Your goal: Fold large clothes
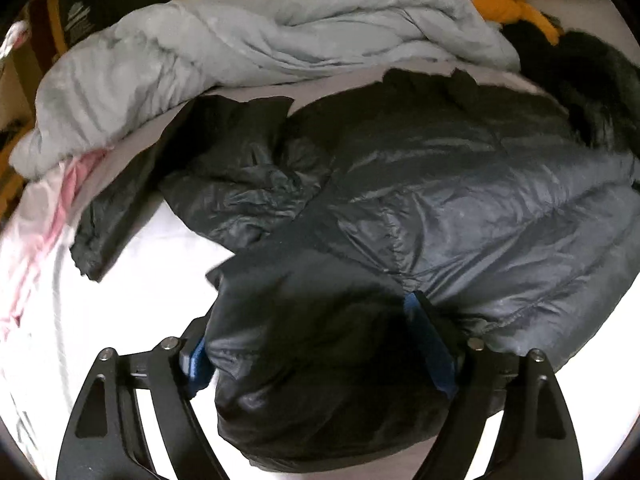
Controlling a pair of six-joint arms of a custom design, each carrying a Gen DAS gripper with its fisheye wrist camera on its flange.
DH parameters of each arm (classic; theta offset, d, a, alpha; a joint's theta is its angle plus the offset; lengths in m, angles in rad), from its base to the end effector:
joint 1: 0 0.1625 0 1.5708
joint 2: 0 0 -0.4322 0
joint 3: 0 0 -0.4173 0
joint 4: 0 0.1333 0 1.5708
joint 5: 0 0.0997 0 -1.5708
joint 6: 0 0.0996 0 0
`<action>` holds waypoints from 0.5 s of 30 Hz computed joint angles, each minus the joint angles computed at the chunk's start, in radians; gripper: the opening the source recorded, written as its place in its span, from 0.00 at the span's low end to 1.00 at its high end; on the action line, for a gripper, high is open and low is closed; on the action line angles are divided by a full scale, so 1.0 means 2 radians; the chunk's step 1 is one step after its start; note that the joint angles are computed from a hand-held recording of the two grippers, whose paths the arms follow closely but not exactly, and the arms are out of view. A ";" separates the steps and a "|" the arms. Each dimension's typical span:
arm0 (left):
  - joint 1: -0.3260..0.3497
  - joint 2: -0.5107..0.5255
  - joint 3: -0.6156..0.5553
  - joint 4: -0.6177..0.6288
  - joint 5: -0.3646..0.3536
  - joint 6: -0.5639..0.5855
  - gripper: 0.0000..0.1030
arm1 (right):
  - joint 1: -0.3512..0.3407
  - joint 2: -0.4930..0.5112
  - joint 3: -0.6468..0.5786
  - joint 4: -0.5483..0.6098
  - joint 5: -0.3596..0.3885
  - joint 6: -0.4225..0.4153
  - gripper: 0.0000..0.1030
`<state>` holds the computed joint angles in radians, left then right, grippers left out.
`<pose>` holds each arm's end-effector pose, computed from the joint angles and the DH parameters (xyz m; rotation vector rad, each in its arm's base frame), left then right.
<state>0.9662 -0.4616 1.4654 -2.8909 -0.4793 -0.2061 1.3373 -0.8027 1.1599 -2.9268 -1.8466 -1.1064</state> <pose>-0.2270 -0.7185 -0.0096 0.2181 2.1163 -0.8175 -0.0878 -0.8279 0.3594 0.7829 -2.0744 0.7549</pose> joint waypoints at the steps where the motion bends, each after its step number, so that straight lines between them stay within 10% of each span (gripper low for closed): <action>1: -0.001 0.001 0.003 -0.020 0.000 0.010 0.84 | -0.002 -0.001 -0.003 0.005 0.002 0.007 0.83; 8: -0.016 0.011 0.018 -0.182 0.023 0.112 0.99 | -0.014 -0.029 0.024 -0.015 0.049 0.028 0.83; 15: 0.013 -0.040 0.039 -0.006 -0.069 -0.072 0.99 | -0.017 -0.010 -0.024 0.065 0.002 0.077 0.84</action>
